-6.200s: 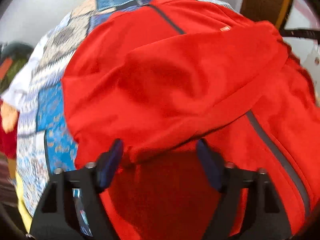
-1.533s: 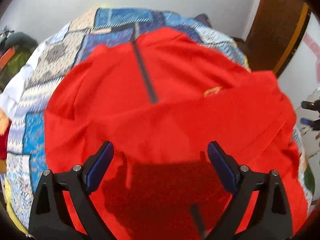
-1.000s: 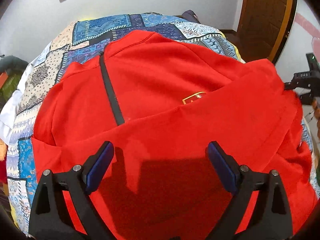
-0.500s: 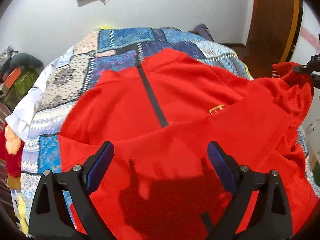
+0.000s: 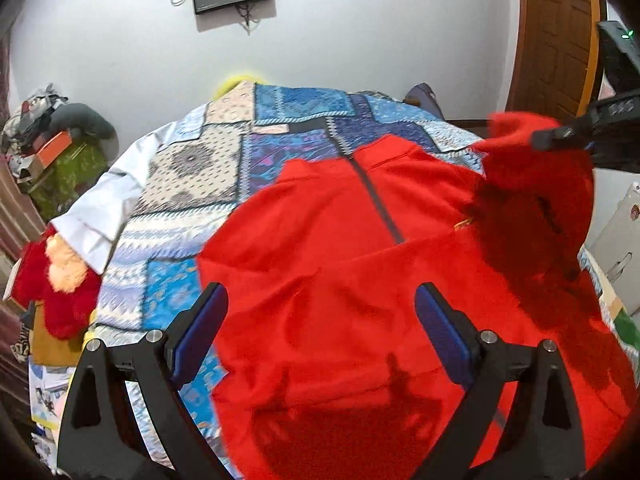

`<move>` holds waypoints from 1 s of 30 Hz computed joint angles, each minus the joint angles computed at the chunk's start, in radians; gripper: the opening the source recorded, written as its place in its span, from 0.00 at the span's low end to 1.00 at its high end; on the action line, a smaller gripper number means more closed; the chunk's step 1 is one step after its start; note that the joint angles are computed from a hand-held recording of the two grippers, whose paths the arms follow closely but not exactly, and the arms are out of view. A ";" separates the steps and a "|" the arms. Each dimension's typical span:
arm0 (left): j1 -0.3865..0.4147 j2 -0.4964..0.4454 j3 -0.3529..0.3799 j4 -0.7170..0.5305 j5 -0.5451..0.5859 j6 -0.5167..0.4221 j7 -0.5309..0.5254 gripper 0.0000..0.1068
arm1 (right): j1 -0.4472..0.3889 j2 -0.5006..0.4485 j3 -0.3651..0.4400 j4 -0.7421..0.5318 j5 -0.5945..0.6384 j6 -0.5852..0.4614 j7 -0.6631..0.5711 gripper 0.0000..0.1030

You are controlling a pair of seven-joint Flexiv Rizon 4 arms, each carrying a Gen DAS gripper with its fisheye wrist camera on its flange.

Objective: Fold large clothes
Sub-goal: 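Fold the held sleeve across the jacket body with the right gripper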

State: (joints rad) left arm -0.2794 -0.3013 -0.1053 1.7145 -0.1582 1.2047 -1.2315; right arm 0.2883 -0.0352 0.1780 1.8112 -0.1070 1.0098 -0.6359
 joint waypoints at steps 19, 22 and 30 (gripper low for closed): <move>0.057 0.013 0.004 0.097 -0.052 -0.105 0.025 0.90 | 0.136 -0.156 0.018 -0.034 -0.201 -0.415 -0.131 0.07; 0.035 -0.016 -0.005 0.058 -0.050 -0.146 0.000 0.90 | 0.136 -0.118 0.023 -0.004 -0.227 -0.426 -0.139 0.07; -0.050 -0.128 0.018 -0.075 0.050 -0.251 -0.101 0.90 | 0.112 0.001 0.041 0.089 -0.258 -0.408 -0.109 0.07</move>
